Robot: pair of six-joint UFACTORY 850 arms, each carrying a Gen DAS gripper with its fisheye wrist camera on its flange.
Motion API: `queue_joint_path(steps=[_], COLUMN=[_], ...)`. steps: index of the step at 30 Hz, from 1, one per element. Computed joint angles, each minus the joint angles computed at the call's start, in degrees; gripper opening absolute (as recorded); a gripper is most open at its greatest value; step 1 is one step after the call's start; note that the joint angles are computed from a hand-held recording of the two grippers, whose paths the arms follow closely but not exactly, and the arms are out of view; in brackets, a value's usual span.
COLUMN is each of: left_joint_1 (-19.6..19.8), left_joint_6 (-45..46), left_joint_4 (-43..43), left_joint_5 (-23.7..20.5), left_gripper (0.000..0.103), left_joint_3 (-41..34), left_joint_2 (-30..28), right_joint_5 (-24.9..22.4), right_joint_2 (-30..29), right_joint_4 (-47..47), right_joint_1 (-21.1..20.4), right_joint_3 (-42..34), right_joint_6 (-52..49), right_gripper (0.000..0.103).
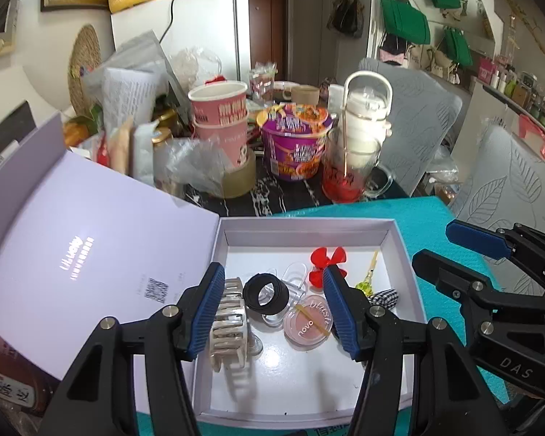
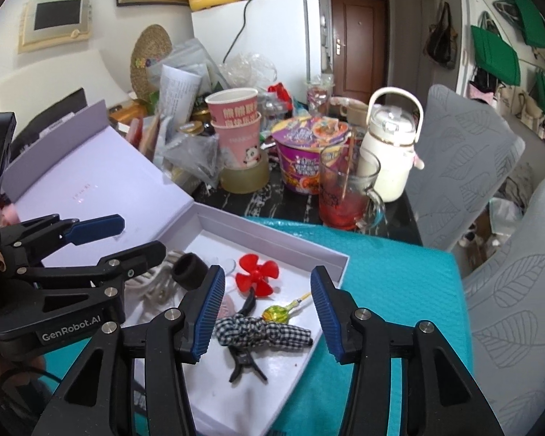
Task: Organize rigid objects
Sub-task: 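Withdraw both open tools up and away from the box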
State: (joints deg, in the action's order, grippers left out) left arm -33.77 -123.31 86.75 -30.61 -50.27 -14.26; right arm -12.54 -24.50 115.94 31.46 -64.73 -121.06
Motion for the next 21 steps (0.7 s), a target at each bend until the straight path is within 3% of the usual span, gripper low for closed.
queue_joint_path(steps=[18, 21], left_joint_1=[-11.3, -13.3], left_joint_6=[-0.3, -1.2], left_joint_4=[-3.6, -4.1], left_joint_5=[-14.6, -16.4], left_gripper=[0.056, 0.056], left_joint_3=[5.3, 6.1], left_joint_2=[10.9, 11.9], right_joint_5=[-3.1, -3.8], right_joint_2=[15.9, 18.4], right_joint_4=[29.9, 33.4], right_joint_1=[1.2, 1.4], right_joint_3=[13.5, 15.9], right_joint_6=[-29.9, -33.4], right_gripper=[0.050, 0.058])
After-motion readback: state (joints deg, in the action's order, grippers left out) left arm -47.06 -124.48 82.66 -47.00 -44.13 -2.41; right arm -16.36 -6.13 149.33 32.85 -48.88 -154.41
